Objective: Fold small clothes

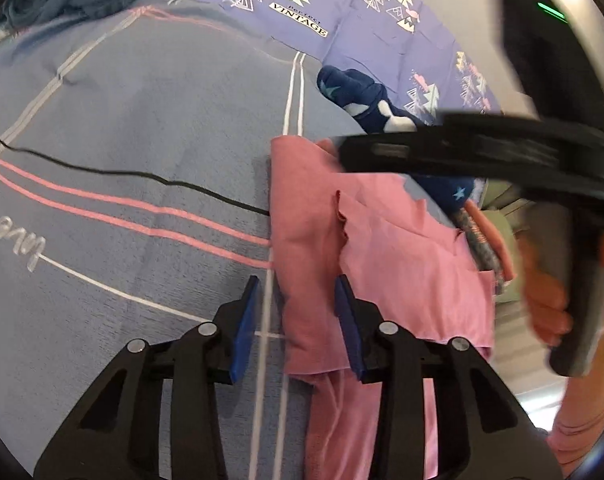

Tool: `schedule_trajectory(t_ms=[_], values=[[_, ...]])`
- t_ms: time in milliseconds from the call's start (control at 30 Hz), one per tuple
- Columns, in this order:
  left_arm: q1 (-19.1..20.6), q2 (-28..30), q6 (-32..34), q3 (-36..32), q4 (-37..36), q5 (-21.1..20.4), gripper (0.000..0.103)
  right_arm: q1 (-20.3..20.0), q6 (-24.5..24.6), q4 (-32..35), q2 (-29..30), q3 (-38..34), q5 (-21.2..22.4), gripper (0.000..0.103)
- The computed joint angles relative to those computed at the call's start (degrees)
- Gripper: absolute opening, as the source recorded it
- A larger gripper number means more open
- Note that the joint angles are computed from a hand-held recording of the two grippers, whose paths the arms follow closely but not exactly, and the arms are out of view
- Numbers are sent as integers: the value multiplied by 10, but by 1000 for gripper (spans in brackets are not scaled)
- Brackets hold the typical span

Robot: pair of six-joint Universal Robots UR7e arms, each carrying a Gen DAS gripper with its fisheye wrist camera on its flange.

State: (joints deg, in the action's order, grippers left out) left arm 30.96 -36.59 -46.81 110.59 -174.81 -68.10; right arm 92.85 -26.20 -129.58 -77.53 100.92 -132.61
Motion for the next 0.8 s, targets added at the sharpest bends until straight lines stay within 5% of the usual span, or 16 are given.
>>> schedule_trajectory(t_ms=[200,233,300,367,433,467,500,533,667,800], values=[[0,3,11,-2,2,-13,29,7,55,78,72,-47,-29,72],[0,3,10,-4,3,-17,19,12,47,62,81,-40,-55,39],[0,3,10,-5,11,-21,5,16,28,-7,88,-22,-92,15],[-3,3,3,-4,14,-7,4,4,57,-15,74,-31,-38,10],[-12,2,-6,-8,44,21,4,-19,46,-34,49,-30,60,9],[-14,2,-5,-10,53,24,4,-30,18,-56,35,-21,104,11],[-15,3,-4,-11,60,26,4,-37,0,-66,28,-17,123,37],[-17,3,-2,-13,69,30,4,-43,1,-53,27,-19,119,75],[-26,2,-1,-16,87,40,5,-66,-1,-75,-35,13,144,67],[-28,0,-6,-12,83,42,6,-125,-53,-141,-195,100,218,67]])
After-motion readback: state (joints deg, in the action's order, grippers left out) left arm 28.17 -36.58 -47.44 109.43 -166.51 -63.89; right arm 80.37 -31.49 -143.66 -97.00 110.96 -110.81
